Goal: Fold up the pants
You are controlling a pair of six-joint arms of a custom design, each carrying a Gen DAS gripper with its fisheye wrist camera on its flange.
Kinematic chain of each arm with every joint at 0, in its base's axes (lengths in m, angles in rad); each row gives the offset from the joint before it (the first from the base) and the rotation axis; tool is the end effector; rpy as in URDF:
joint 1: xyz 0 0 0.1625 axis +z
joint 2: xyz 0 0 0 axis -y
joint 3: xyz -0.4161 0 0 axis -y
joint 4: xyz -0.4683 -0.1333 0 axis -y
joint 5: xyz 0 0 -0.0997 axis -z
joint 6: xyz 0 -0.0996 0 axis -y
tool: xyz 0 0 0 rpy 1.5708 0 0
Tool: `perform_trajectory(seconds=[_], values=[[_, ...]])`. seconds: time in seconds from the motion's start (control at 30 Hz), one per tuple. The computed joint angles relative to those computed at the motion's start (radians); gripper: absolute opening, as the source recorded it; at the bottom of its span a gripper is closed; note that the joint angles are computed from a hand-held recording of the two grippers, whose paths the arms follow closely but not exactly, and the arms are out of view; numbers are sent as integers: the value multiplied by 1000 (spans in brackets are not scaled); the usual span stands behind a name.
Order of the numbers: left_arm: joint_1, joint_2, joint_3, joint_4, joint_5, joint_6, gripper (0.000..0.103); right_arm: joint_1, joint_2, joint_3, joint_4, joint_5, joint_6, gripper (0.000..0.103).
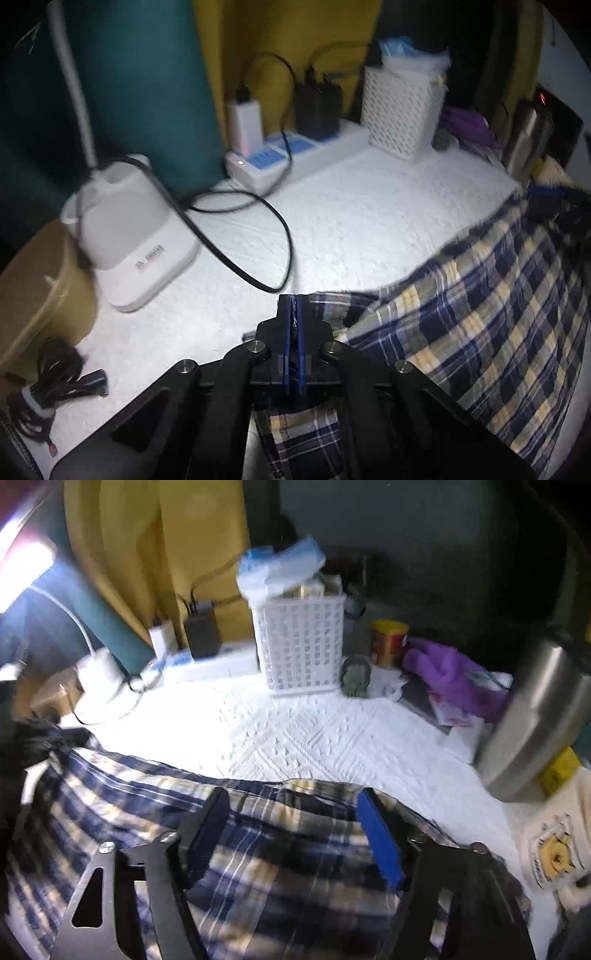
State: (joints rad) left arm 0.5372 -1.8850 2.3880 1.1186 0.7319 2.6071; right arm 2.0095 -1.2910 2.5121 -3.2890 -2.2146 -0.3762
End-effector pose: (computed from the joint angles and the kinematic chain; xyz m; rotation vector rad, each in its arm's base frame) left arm -0.0474 -0.2697 0.2711 0.6237 2.3363 -0.7179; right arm 0.2369 -0.3318 0.1000 0.7778 -2.3237 0.6449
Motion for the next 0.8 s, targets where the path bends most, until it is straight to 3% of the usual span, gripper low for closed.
perform_trajectory(seconds=[0.13,0.33,0.4,0.47,0.57,0.8], values=[[-52,-66,36,41,-78,-170,1,-22,21,-6,5,-16,17,69],[-24,-87,34,21,-113,-204,1,-27,12,0,6,-41,21,69],[-1,-91,24,0,-110,-176,1,-43,16,3,4,-50,32,68],[40,-50,20,-25,-150,-178,0,-57,19,4,-3,-54,38,68],[136,-50,-15,-54,-121,-146,0,-53,17,1,9,-65,52,68],[-21,-133,30,142,-109,-318,0,-22,-10,7,10,-83,76,69]])
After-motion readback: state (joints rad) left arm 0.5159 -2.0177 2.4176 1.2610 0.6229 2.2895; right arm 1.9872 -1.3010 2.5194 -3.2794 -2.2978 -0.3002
